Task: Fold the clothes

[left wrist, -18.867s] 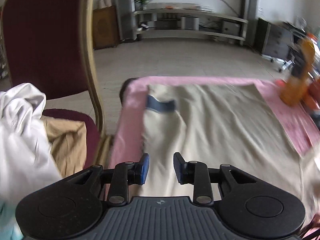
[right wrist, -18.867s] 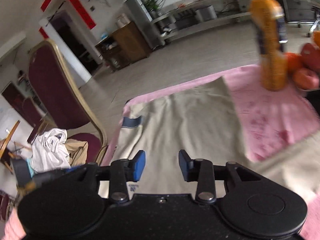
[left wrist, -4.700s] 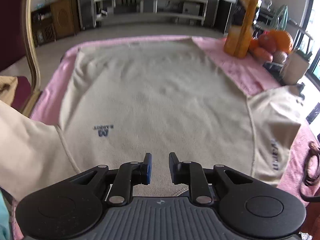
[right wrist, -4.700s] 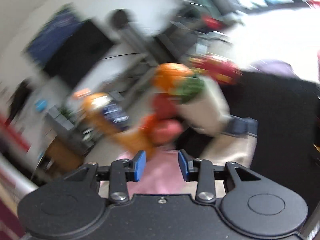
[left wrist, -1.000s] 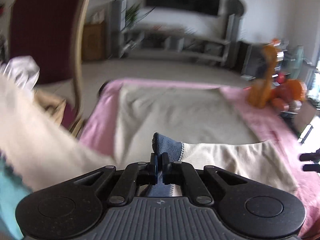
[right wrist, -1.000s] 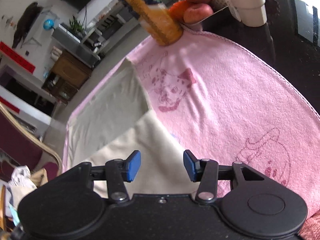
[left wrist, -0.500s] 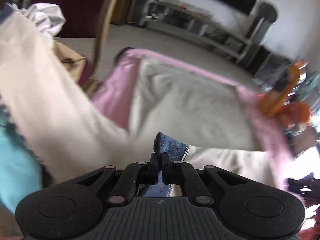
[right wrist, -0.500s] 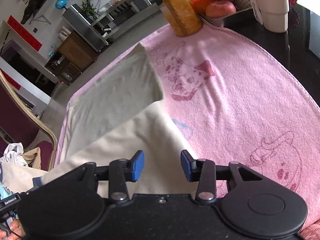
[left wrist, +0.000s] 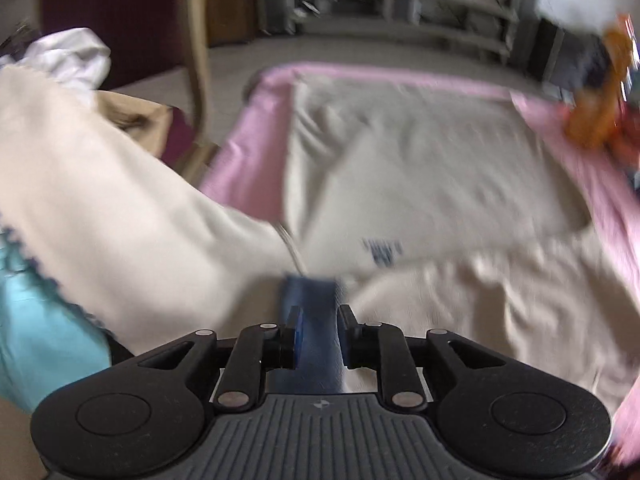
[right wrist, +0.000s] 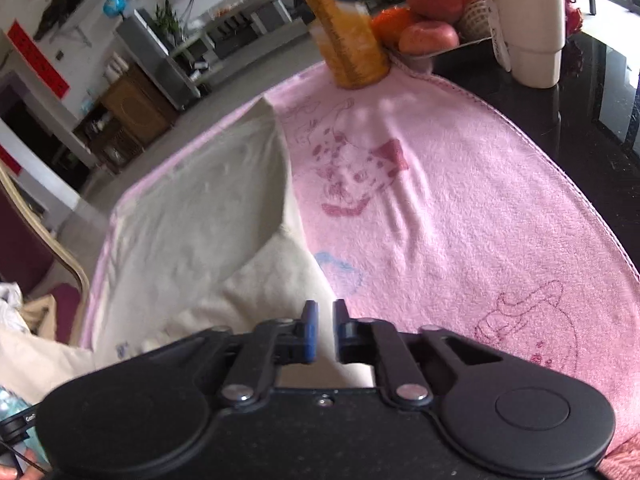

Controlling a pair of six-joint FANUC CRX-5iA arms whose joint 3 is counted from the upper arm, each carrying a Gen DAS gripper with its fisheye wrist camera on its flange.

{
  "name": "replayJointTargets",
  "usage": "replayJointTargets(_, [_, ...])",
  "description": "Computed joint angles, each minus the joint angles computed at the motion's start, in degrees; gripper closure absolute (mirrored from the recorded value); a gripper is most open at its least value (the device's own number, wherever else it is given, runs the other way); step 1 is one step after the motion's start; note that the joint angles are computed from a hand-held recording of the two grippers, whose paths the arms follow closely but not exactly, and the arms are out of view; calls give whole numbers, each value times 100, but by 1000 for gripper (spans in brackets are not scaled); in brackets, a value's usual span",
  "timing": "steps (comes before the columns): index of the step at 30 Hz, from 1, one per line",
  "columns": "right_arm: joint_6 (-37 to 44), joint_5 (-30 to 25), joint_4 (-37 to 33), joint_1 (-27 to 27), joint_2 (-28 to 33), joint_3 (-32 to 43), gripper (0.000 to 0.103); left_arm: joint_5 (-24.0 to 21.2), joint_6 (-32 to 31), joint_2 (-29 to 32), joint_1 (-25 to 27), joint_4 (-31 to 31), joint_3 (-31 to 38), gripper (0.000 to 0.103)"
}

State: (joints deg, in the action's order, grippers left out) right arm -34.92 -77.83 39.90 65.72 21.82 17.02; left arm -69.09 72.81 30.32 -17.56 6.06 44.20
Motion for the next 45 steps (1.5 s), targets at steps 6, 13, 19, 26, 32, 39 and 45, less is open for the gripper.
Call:
replayJointTargets(6, [765, -427, -1263, -214, 319, 691, 103, -450, -58, 154, -380, -1328, 370, 76])
replayJointTargets(13, [-21, -983, -771, 84, 219, 516, 94, 29, -85, -143, -50, -481, -143, 77])
replayJointTargets(19, [-1071, 1295, 449, -201, -477, -849, 91, 170, -77, 36, 20, 219, -85, 78])
replayJointTargets(26, [-2350, 5310, 1454, -1422, -612, -2257, 88, -125, 534, 503, -309, -1078, 716, 81])
replayJointTargets(32, [-1692, 5326, 1329, -1476, -284, -2088, 100, -220, 490, 557, -346, -1230, 803, 79])
replayJointTargets(39, [-4075, 1281, 1637, -711, -510, -2160, 94, -219, 548, 520, -215, -972, 724, 77])
replayJointTargets(45, [-3844, 1623, 1791, -468, -778, -2200, 94, 341, 189, -34, 27, -141, -193, 85])
